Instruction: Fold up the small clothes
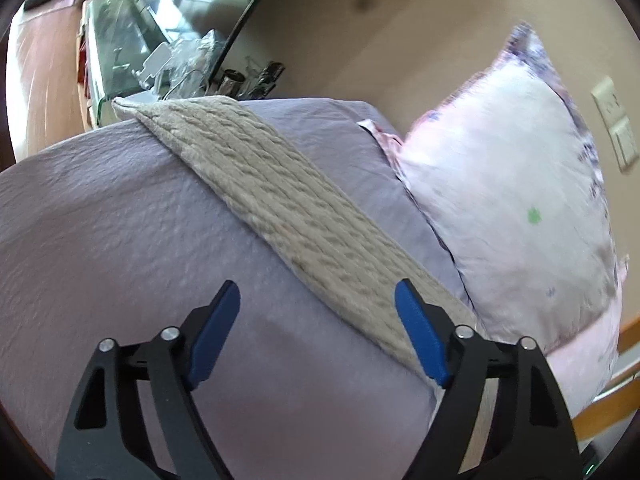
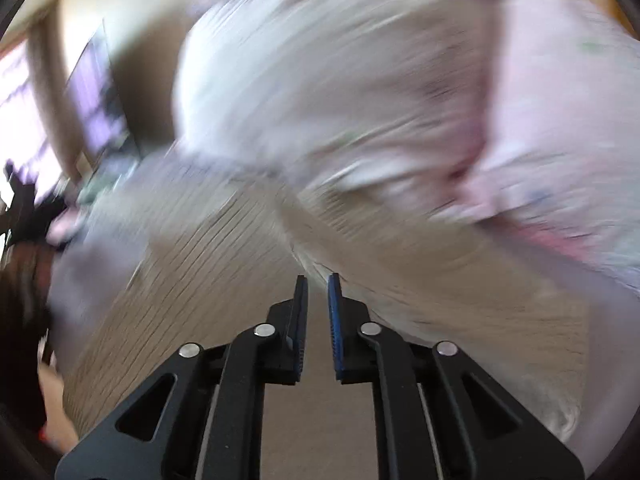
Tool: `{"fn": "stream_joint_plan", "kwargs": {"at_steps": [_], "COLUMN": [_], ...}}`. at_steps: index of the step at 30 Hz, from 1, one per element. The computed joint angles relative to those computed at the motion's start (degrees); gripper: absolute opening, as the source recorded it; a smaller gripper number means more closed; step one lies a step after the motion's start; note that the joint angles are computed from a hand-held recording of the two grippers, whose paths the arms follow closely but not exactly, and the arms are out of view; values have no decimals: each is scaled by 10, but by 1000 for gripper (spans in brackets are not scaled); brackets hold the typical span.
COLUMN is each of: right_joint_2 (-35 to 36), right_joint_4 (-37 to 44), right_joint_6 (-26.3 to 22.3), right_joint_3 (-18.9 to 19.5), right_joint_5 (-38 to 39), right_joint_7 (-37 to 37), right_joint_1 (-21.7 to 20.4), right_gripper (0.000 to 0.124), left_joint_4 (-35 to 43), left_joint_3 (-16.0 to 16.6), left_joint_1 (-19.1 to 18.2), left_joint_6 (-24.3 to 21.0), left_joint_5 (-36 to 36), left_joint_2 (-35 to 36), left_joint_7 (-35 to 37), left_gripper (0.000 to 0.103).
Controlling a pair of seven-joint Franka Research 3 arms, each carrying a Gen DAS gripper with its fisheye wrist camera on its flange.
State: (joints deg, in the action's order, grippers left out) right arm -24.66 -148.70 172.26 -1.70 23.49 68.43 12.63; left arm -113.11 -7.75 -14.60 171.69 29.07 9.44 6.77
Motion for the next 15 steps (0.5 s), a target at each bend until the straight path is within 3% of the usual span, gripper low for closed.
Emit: {"fn": "stream_joint_plan", "kwargs": {"at_steps": [2, 4, 7, 10, 12, 14, 15], "right_joint_2": [-20, -40, -67, -99, -120, -127, -131], "right_joint_4": [-29, -50, -72, -99, -110, -119, -123], "right_joint_6": [27, 53, 79, 85, 76, 78, 79], "right_joint_3": [-3, 5, 1, 10, 10, -10, -20], "right_joint_5": [14, 10, 3, 2, -2, -1, 0], "right_joint_7": [-6, 2, 16, 44, 57, 60, 61], "right_joint_1": [22, 6, -13, -38, -52, -45, -41], "right_gripper": [57, 69, 72, 74, 74, 74, 74], "left_joint_4": [12, 21, 36, 40, 38, 36, 50], "left_joint_3": [2, 13, 19, 35, 26, 22, 35], "left_joint_1": [5, 3, 8, 7, 21, 27, 11], "left_joint_6": [-13, -16, -19, -13, -7, 1, -25], "left_joint_5": [-11, -2, -5, -1, -26, -46, -24], "left_joint_2": [9, 16, 28, 36, 41, 44, 42], "left_joint_7": [0, -17, -34, -77, -76, -72, -80], "left_gripper": [75, 70, 60, 38, 9, 8, 7]}}
